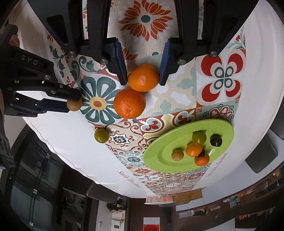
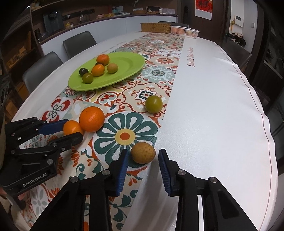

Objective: Organize fruits
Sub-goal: 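Grasp an orange with the left tool while the right tool grasps a brown round fruit, then carry the orange and the brown fruit over the green plate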

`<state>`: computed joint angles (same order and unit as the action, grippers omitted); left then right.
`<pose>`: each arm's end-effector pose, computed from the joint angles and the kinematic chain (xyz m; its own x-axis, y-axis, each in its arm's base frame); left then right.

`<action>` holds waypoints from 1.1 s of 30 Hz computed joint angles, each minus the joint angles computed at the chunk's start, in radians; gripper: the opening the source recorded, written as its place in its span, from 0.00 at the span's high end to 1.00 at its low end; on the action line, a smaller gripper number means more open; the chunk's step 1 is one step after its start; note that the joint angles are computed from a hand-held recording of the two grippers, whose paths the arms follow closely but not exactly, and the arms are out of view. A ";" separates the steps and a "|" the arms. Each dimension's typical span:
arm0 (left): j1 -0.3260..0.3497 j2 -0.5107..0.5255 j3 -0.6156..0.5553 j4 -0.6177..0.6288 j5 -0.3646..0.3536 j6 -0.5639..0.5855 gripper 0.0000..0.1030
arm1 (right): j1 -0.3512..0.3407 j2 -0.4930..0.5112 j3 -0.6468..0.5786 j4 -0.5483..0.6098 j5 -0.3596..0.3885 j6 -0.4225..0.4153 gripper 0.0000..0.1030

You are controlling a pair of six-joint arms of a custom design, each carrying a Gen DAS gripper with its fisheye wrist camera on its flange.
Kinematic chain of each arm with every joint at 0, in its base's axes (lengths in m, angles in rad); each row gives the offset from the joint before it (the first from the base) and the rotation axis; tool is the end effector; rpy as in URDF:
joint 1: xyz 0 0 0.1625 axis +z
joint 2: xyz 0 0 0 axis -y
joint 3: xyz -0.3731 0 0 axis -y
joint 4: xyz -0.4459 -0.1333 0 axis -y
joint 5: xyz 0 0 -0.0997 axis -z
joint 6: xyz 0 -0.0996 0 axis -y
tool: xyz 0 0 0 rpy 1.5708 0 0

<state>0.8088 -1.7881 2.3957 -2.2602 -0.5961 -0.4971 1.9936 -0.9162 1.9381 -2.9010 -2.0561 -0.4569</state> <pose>-0.1129 -0.4308 0.2247 -0.7262 -0.0462 -0.6860 0.3888 0.7953 -0.4651 0.3178 -0.4947 0.0244 -0.6035 -0.5932 0.5328 -0.7324 0.6766 -0.0762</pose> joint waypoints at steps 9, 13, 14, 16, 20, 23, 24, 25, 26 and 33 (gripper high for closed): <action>-0.010 -0.012 0.005 0.012 0.004 -0.020 0.65 | -0.003 -0.002 0.007 -0.008 0.006 -0.005 0.70; -0.024 -0.024 0.010 0.026 0.012 -0.030 0.65 | 0.000 -0.014 0.017 -0.014 0.012 -0.007 0.70; -0.029 -0.029 0.011 0.029 0.014 -0.033 0.65 | 0.001 -0.017 0.019 -0.015 0.015 -0.007 0.70; -0.039 -0.038 0.013 0.041 0.019 -0.045 0.65 | 0.006 -0.025 0.024 -0.020 0.020 -0.008 0.70; -0.071 -0.066 0.023 0.070 0.035 -0.069 0.65 | 0.017 -0.041 0.035 -0.028 0.030 -0.013 0.70; -0.099 -0.088 0.026 0.107 0.052 -0.095 0.65 | 0.026 -0.053 0.041 -0.034 0.039 -0.017 0.70; -0.104 -0.091 0.026 0.114 0.056 -0.100 0.65 | 0.028 -0.056 0.042 -0.036 0.042 -0.018 0.70; -0.115 -0.101 0.028 0.127 0.062 -0.109 0.65 | 0.033 -0.060 0.045 -0.039 0.045 -0.019 0.70; -0.122 -0.105 0.028 0.134 0.066 -0.114 0.65 | 0.035 -0.064 0.047 -0.042 0.048 -0.019 0.70; -0.173 -0.154 0.033 0.212 0.102 -0.179 0.65 | 0.059 -0.085 0.058 -0.062 0.068 -0.029 0.70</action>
<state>0.6363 -1.9417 2.4291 -2.0484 -0.4937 -0.6762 2.0530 -1.0011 1.9958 -2.9631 -1.9883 -0.4856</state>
